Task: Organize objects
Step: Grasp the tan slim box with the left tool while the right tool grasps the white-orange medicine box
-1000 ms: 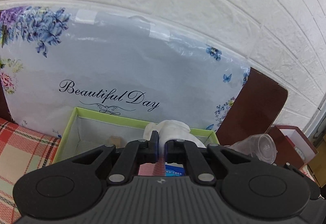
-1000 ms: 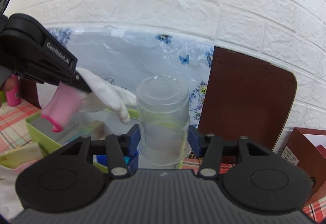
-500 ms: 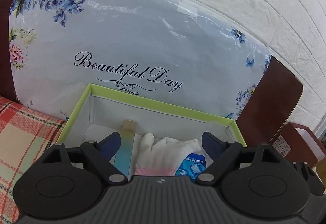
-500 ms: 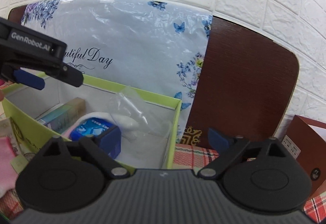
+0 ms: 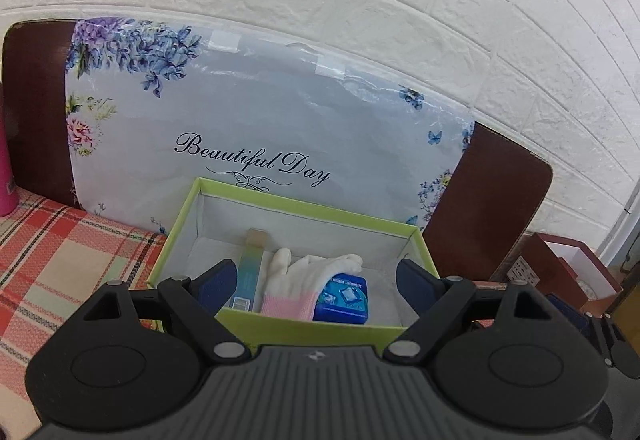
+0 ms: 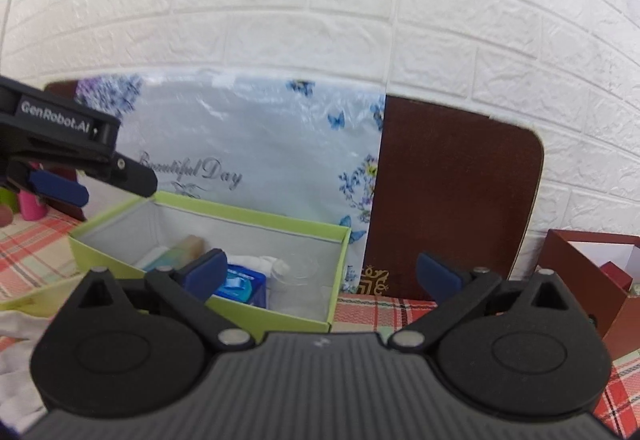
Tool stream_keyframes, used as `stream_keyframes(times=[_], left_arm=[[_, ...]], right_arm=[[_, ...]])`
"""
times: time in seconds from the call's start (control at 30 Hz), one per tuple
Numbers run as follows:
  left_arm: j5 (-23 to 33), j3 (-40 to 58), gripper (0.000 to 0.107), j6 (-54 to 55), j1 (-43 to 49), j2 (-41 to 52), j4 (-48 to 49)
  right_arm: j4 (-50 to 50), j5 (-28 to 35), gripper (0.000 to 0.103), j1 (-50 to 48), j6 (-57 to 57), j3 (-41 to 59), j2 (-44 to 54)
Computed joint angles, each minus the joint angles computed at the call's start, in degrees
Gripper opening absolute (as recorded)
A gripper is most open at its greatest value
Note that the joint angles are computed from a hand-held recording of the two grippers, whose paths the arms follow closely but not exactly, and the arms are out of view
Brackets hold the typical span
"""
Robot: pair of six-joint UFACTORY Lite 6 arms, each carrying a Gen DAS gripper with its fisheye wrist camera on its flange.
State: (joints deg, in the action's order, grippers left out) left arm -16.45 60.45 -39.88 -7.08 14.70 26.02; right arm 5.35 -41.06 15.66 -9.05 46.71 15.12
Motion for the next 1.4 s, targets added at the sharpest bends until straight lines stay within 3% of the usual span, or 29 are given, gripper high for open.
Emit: stream_keyframes(times=[0.37,0.63,0.8,0.97,1.07,1.27,1.3,1.33,1.37,1.4], left_arm=[[-4.2,-26.7,0.090,1.9,-0.2,-26.1,1.1],[-6.2,-44.8,0.090,5.2,0.2,-34.2,-1.5],[-11.2,-49.5,0.088,12.3,-2.8,-25.9,-7.7],[-15.7,-47.0,0.073,15.1,-3.0,-15.5,-9.9],[-16.2,-45.6,0.059,15.6,-2.3,-12.9,-10.0],[-15.5,-46.2,0.057,14.7,-2.3,-14.5,-9.3],[-15.4,-45.9,0.057,14.1,-2.4,-14.3,-8.7],[-15.4,-45.8,0.057,13.6,-2.7,-14.3,-8.2],[-15.3,-45.6,0.057,13.3,-2.9,-14.2,-7.6],[-15.5,-45.4,0.057,13.1,-3.1,-13.9,-7.2]], right_arm=[[-1.4,-2.3,0.103,4.0,4.7,-26.3,-27.6],[-11.3,-2.9,0.103,0.5,13.4,-40.0,-34.9],[-3.1,-5.5,0.103,4.0,6.3,-45.3,-31.7],[7.4,-9.5,0.091,12.1,-0.2,-46.1,-24.3],[10.9,-11.5,0.090,16.7,-1.8,-43.5,-18.3],[20.9,-14.1,0.085,24.3,-9.3,-32.6,-4.4],[21.6,-14.2,0.082,24.6,-10.1,-30.9,-2.5],[22.3,-14.3,0.071,24.7,-10.7,-29.4,-0.8],[20.7,-13.5,0.066,23.6,-10.4,-28.5,0.1],[19.5,-12.9,0.066,22.6,-9.3,-28.6,0.0]])
